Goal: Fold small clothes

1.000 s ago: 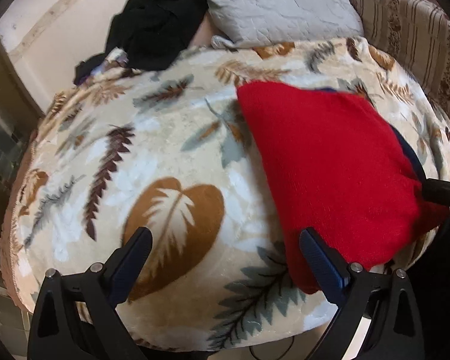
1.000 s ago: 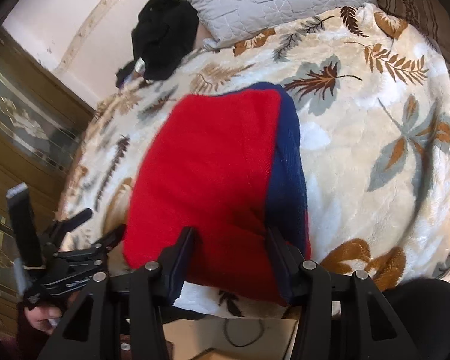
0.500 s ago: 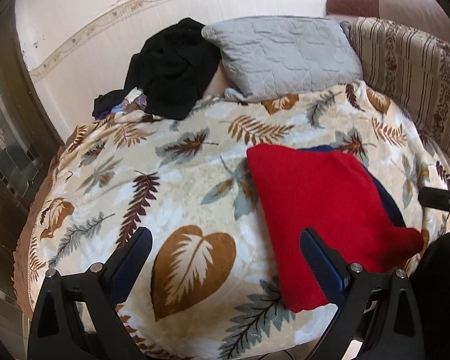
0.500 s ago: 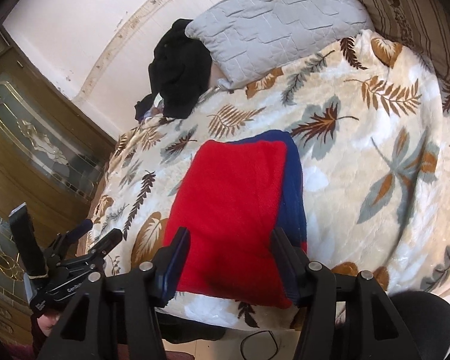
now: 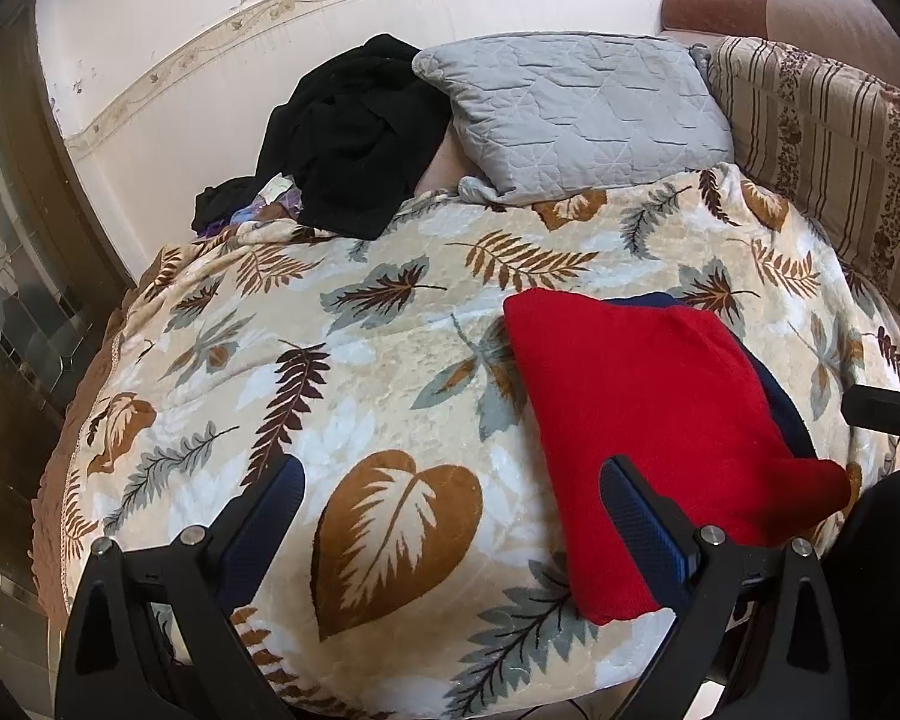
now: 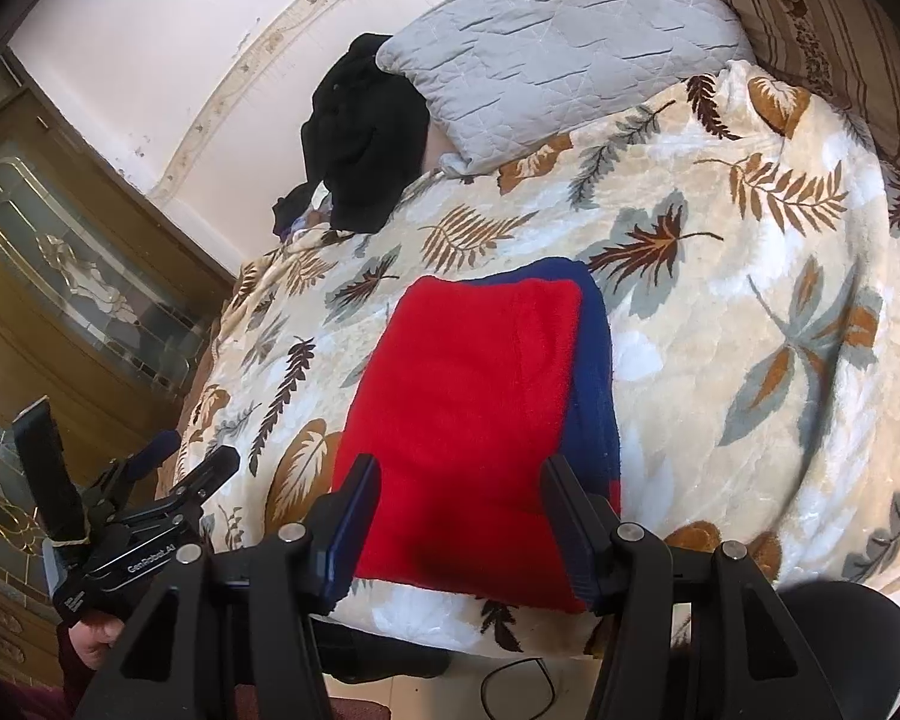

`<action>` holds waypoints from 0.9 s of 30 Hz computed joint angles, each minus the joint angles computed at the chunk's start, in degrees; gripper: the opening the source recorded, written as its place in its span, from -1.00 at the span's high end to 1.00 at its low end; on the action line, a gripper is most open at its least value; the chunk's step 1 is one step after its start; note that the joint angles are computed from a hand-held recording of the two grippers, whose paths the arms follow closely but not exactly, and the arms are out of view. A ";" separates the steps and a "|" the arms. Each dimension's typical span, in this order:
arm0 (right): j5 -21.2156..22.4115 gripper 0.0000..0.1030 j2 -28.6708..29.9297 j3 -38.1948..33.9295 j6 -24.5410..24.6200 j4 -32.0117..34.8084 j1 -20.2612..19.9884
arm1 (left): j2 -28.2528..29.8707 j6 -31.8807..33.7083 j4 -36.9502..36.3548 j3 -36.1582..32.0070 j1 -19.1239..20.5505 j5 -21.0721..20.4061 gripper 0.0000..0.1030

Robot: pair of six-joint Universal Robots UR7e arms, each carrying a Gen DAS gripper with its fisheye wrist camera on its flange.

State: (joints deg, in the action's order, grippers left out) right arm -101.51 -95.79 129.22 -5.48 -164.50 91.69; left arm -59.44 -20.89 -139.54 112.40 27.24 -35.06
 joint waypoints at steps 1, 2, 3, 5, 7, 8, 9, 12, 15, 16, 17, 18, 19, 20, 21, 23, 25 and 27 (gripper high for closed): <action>0.10 -0.16 0.01 -0.02 -0.01 0.03 0.03 | 0.03 -0.04 -0.01 -0.02 0.03 0.12 -0.92; 0.04 -0.16 0.04 0.00 0.01 0.01 0.13 | 0.02 -0.12 0.08 -0.03 0.04 0.25 -0.92; -0.04 -0.16 0.11 -0.02 -0.07 0.02 0.24 | 0.11 -0.07 0.02 -0.07 0.13 0.26 -0.92; -0.11 -0.16 0.21 -0.09 -0.12 0.17 0.28 | 0.19 -0.15 0.20 -0.15 0.25 0.17 -0.92; -0.14 -0.16 0.25 -0.14 0.07 0.29 0.25 | 0.20 -0.45 0.47 -0.17 0.32 0.07 -0.92; -0.20 -0.17 0.32 -0.19 0.08 0.38 0.25 | 0.20 -0.55 0.61 -0.23 0.38 -0.09 -0.92; -0.40 -0.17 0.42 -0.24 -0.01 0.46 0.35 | 0.18 -0.66 0.70 -0.23 0.40 -0.17 -0.92; -1.69 -0.17 0.79 -0.34 -0.25 0.24 1.01 | 0.12 -0.60 0.63 -0.17 0.40 -0.08 -0.92; -3.59 -0.17 1.47 -0.36 -0.95 -0.76 2.07 | 0.01 -0.72 0.47 -0.05 0.46 -0.09 -0.92; -3.96 -0.18 1.60 -0.42 -1.06 -0.84 2.27 | -0.10 -0.80 0.58 -0.05 0.49 -0.04 -0.92; -4.33 -0.22 1.79 -0.50 -1.17 -0.96 2.48 | -0.15 -0.87 0.64 -0.06 0.51 0.02 -0.92; -4.55 -0.23 1.95 -0.51 -1.24 -1.20 2.68 | -0.22 -0.96 0.57 0.02 0.56 0.11 -0.92; -4.54 -0.23 2.10 -0.56 -1.27 -1.39 2.82 | -0.30 -1.07 0.59 0.02 0.58 0.20 -0.92; -4.51 -0.23 2.22 -0.70 -1.25 -1.31 2.90 | -0.38 -1.23 0.72 0.00 0.58 0.32 -0.92; -4.47 -0.23 2.43 -0.90 -1.35 -1.23 3.03 | -0.46 -1.36 0.74 0.03 0.60 0.53 -0.92; -4.53 -0.23 3.01 -1.38 -1.74 -1.14 3.45 | -0.63 -1.82 0.94 0.02 0.72 1.00 -0.92; -4.48 -0.23 3.67 -1.83 -2.16 -1.14 3.98 | -0.86 -2.37 1.19 0.05 0.80 1.45 -0.92; -4.38 -0.23 4.27 -2.31 -2.61 -0.92 4.39 | -1.11 -2.96 1.54 0.07 0.93 1.99 -0.92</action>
State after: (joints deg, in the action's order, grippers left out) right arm -105.89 -91.52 126.91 -8.09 -165.42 96.08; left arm -60.55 -23.85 -138.00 112.47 28.17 -33.06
